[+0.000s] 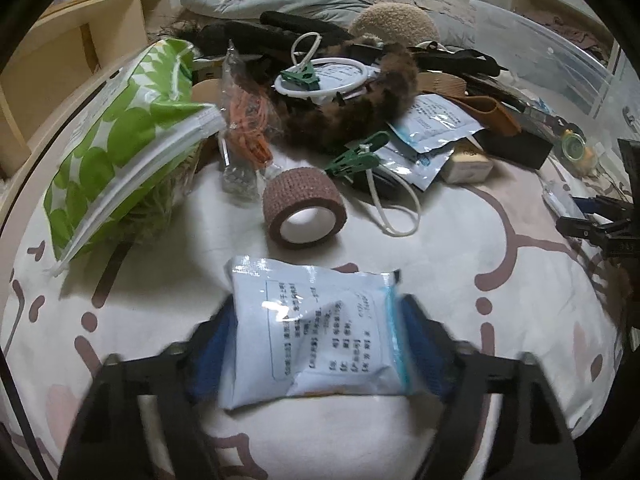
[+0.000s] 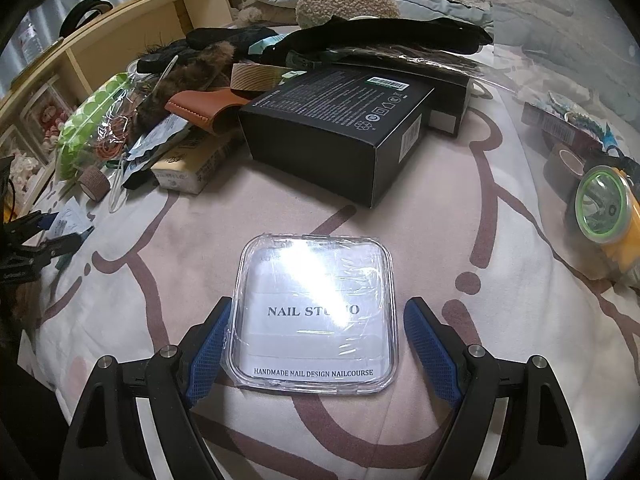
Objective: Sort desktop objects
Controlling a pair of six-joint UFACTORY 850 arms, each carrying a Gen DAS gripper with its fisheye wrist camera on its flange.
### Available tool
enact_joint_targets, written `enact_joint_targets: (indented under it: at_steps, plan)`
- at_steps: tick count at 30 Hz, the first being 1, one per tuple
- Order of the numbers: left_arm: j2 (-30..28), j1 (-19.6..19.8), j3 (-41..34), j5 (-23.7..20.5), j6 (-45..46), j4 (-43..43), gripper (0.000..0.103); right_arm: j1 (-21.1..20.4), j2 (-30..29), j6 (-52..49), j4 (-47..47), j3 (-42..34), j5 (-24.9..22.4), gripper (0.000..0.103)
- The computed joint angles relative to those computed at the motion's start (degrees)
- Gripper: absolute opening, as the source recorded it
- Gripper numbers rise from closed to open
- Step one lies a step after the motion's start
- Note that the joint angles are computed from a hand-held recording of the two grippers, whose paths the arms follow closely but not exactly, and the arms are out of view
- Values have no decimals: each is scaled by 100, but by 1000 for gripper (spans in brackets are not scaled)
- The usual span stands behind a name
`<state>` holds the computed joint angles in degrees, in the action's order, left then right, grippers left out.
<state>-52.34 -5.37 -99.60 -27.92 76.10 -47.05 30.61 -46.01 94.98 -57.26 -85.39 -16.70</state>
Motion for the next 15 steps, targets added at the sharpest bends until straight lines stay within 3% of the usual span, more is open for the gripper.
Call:
enact_joint_targets:
  at_steps: [5, 9, 15]
  plan:
    - [99, 8, 145, 262, 328, -314, 93, 2, 0, 8, -4, 0, 1, 85]
    - [300, -19, 417, 535, 1254, -779, 94, 3, 5, 40, -27, 7, 12, 85]
    - [248, -136, 322, 632, 703, -24, 97, -3, 22, 112, -99, 38, 48, 85]
